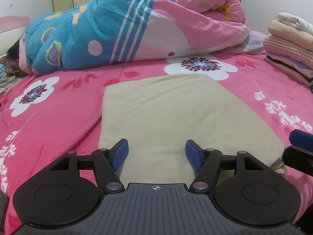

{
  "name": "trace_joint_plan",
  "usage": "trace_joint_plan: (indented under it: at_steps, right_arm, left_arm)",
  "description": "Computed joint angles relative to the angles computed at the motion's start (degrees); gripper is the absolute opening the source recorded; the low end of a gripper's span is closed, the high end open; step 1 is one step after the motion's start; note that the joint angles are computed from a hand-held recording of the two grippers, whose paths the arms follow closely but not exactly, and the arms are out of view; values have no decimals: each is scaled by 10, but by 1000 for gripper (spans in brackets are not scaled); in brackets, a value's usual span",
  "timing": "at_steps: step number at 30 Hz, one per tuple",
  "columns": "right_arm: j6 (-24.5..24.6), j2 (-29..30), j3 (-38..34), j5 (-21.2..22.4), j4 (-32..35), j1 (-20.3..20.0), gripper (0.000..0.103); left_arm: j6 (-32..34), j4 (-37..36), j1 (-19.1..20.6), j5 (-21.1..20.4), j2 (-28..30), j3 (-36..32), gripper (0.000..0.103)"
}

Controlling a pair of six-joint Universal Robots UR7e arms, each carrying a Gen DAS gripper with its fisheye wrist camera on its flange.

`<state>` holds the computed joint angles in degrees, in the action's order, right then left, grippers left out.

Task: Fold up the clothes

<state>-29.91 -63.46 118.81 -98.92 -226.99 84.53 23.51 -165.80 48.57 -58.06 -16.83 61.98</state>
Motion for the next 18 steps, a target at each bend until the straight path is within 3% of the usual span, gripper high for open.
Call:
trace_joint_plan:
  at_steps: [9,15,18]
  right_arm:
    - [-2,-19,-21,-42,75,17,43]
    - [52,-32,-28,-52,98,6,42]
    - [59,-44,-6,-66,76,4,42]
  left_arm:
    - [9,-47,7,-24,-7,24,66]
    - [7,-57,10,-35,-8,28,66]
    - [7,-52,15,-51,-13,29,67]
